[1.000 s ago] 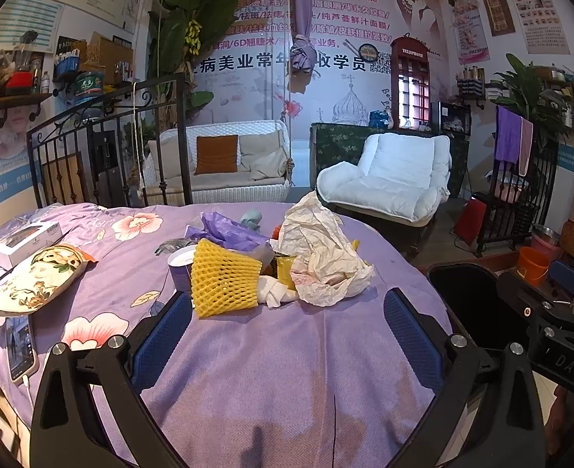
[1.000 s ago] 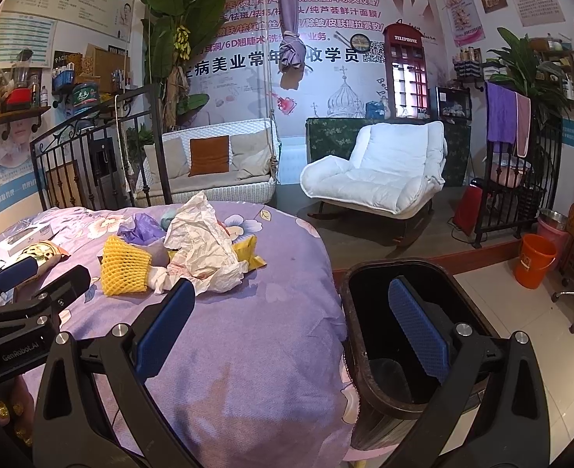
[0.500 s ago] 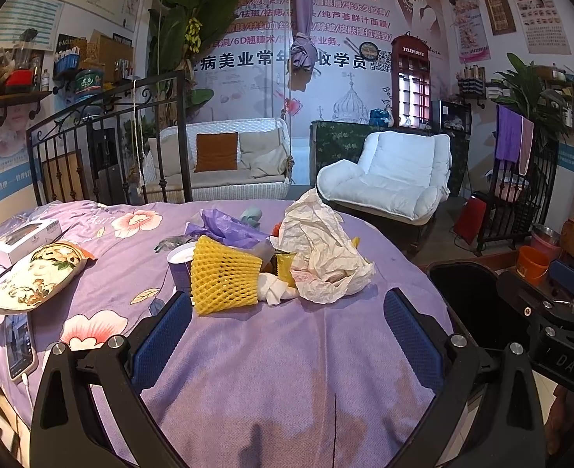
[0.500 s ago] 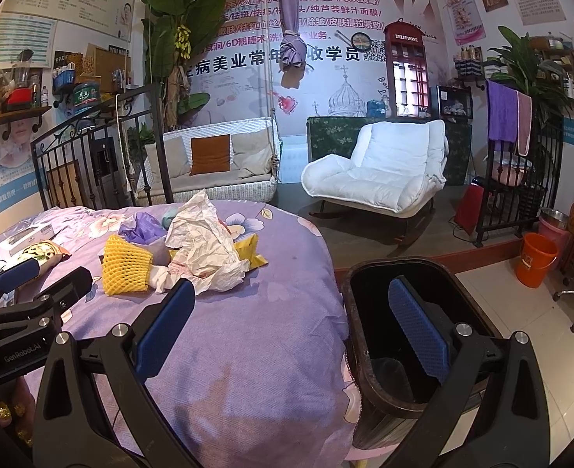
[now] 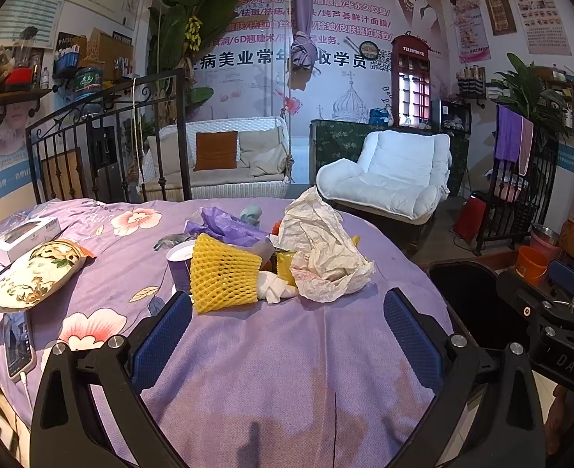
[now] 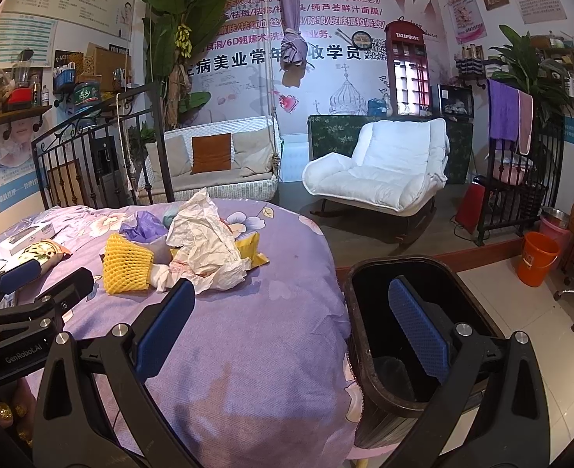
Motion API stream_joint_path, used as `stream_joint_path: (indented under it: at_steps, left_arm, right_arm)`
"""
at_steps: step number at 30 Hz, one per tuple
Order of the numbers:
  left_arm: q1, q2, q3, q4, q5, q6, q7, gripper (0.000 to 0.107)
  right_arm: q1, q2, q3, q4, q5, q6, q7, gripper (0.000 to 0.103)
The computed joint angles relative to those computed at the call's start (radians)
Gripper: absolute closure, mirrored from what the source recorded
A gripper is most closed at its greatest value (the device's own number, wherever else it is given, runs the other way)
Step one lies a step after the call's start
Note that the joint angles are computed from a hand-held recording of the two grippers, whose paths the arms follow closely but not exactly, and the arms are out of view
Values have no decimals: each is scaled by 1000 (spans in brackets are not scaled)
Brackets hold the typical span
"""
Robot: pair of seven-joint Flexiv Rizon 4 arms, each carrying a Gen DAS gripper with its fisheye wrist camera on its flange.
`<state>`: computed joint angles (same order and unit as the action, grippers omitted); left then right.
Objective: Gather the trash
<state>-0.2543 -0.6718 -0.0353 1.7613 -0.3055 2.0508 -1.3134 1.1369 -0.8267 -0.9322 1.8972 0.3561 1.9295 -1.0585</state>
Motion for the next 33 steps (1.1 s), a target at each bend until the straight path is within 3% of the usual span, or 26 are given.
stream_joint_path:
  at_steps: [26, 33]
  left_arm:
    - [-1, -4, 2, -2, 1, -2, -4, 9]
    - [21, -14, -13, 13, 23, -3, -13, 9]
  right_arm:
    - [-14, 12, 25, -2, -5, 2, -13, 4]
    - [-78, 48, 103, -23, -52, -11, -36, 4]
